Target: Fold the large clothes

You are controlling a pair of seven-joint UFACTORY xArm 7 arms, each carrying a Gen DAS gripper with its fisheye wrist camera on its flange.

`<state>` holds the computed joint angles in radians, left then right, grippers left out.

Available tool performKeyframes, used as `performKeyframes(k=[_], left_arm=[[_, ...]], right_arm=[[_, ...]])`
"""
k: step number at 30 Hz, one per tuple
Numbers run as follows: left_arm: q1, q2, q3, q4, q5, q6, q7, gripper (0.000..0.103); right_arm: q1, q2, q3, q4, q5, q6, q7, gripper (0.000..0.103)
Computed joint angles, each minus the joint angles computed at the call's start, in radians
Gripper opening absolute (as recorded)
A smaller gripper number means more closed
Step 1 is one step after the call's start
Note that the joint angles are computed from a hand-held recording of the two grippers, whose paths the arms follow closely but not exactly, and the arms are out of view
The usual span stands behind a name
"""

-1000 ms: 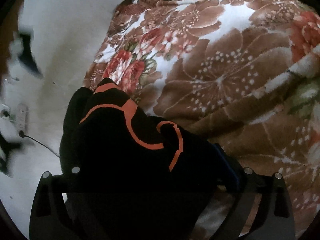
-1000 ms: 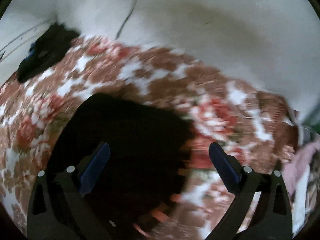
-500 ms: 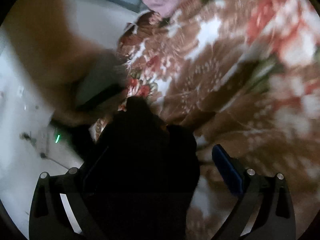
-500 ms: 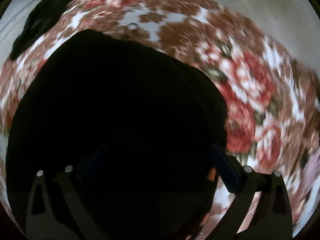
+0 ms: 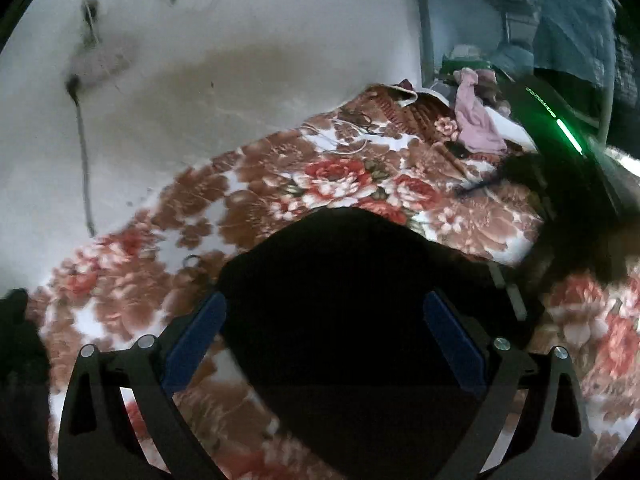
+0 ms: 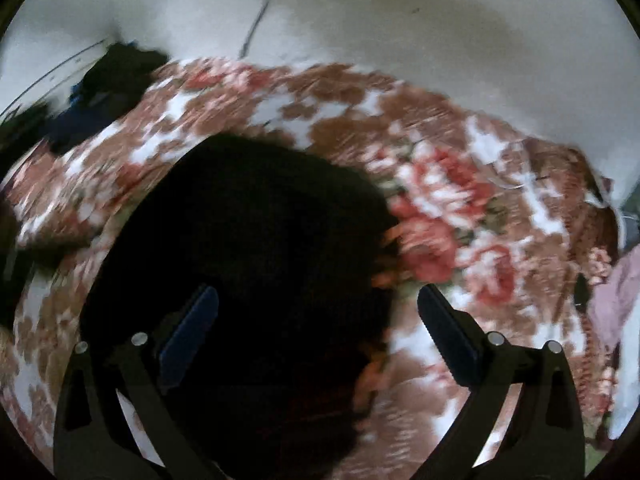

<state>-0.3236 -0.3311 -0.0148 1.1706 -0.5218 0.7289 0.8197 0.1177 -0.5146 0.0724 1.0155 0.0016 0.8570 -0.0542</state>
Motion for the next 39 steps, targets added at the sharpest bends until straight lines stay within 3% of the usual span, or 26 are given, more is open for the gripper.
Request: performKeyframes(k=[2,4,6,8,10,14,19,22,30,33,39], left_arm=[[-0.025,0.077,0.024,0.055,-0.062,0.073,0.062,0.097],[-0.014,0.140,0.000,0.068,-0.055,0.111,0.078,0.097],[0.008,0.155,-0.040,0.019,0.019,0.073,0.076,0.097],[0.009,0.141,-0.042,-0.040,-0.013,0.014,0.148,0.097],[0.020,0.131,-0.029,-0.053,-0.035,0.025,0.174,0.097],[0.048,0.129,-0.034,-0.057,0.031,0.001,0.178,0.098],[0.108,0.134,-0.007,-0.009,0.083,0.073,0.059,0.099],[0.132,0.091,-0.012,-0.026,0.127,0.067,-0.001,0.099],[0.182,-0.050,-0.036,-0.033,0.345,0.184,-0.203,0.097],[0.185,-0.101,-0.026,-0.023,0.347,0.265,-0.297,0.097],[0.167,-0.237,-0.004,-0.057,0.311,0.325,-0.402,0.097]], right_arm=[[0.009,0.011,0.014,-0.042,-0.007,0.004,-0.005,0.098],[0.024,0.014,0.001,-0.081,0.017,-0.016,-0.017,0.098],[0.035,-0.003,-0.029,-0.136,0.062,-0.046,-0.033,0.098],[0.037,-0.026,-0.055,-0.189,0.095,-0.078,-0.054,0.098],[0.050,-0.051,-0.095,-0.236,0.153,-0.102,-0.088,0.098],[0.035,-0.105,-0.110,-0.307,0.189,-0.126,-0.119,0.098],[-0.005,-0.165,-0.099,-0.339,0.189,-0.086,-0.058,0.098],[-0.032,-0.209,-0.080,-0.323,0.152,-0.024,-0.019,0.098],[-0.093,-0.288,-0.102,-0.210,0.141,0.154,0.109,0.098],[-0.121,-0.294,-0.055,-0.149,0.090,0.192,0.172,0.098],[-0.117,-0.354,0.007,-0.087,0.066,0.227,0.333,0.098]])
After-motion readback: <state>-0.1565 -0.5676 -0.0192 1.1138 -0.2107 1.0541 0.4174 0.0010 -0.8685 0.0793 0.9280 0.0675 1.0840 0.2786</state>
